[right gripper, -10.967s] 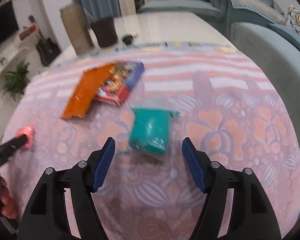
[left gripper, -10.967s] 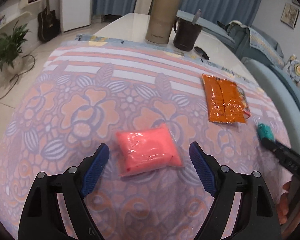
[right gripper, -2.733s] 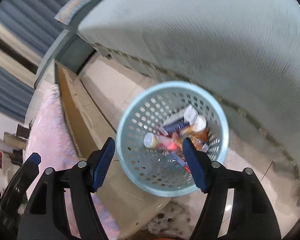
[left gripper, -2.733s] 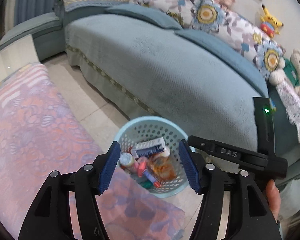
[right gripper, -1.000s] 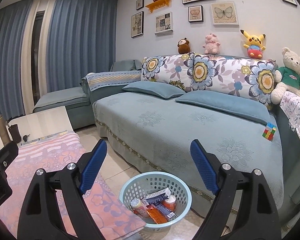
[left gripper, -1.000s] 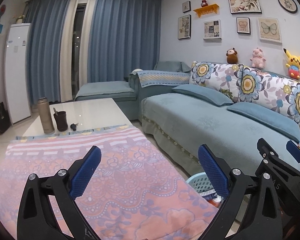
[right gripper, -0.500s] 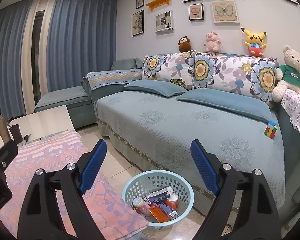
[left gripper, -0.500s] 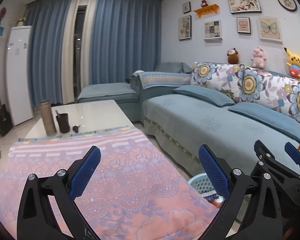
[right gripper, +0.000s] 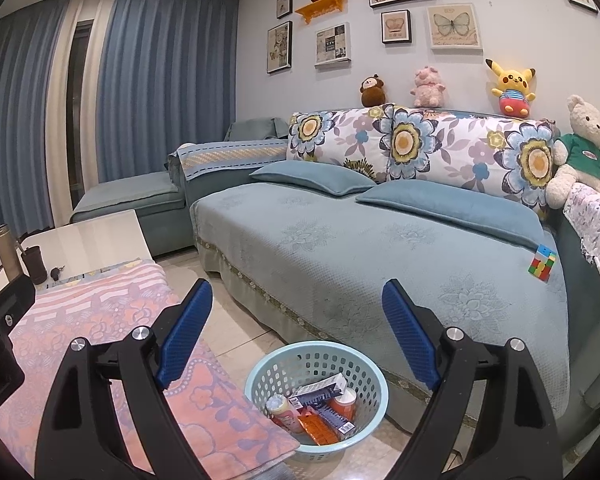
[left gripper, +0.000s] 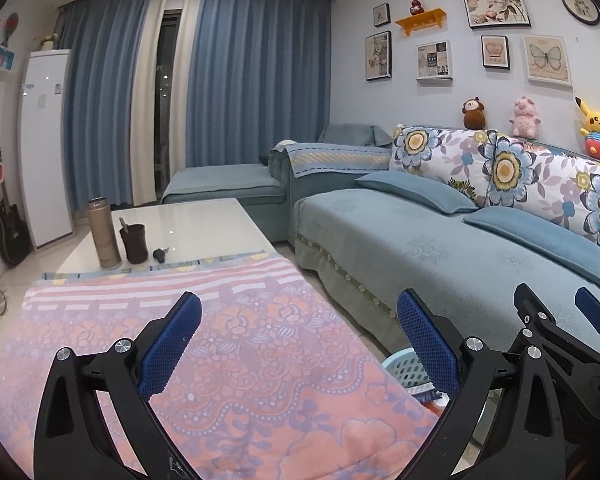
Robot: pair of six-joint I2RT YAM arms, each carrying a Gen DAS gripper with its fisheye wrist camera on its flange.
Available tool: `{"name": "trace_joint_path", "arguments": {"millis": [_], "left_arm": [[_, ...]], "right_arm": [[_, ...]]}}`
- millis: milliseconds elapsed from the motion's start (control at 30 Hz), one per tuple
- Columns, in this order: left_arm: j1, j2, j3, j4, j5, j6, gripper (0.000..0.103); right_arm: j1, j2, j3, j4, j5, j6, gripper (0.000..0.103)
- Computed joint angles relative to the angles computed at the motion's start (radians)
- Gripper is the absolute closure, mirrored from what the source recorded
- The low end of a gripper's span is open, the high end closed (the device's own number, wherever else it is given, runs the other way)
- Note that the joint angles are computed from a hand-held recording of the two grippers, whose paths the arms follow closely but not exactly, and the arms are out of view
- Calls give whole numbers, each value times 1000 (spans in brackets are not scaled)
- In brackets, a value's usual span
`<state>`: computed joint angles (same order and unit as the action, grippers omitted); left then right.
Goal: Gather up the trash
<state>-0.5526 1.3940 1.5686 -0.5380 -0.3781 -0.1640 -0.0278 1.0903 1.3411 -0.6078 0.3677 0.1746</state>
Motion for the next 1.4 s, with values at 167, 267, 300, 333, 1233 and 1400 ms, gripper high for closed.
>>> {"name": "trace_joint_path", "arguments": {"millis": [167, 267, 300, 333, 1233, 1400], "left_arm": [[5, 3, 3, -1, 7, 1, 8], [4, 0, 3, -4, 6, -1, 8], [4, 0, 2, -2, 5, 3, 8], [2, 1, 2, -1, 0, 1, 8], [38, 2, 22, -25, 31, -13, 8], [22, 1, 15, -25, 11, -21, 8]], "right_arm": [[-1, 1, 0, 0, -1, 1, 21], [-7, 4, 1, -6, -14, 6, 21], [-7, 3, 1, -6, -14, 8, 20], [-7, 4, 0, -6, -15, 9, 20], [-13, 11, -3, -11, -48, 24, 20], [-10, 10, -4, -11, -49, 25, 20]]}}
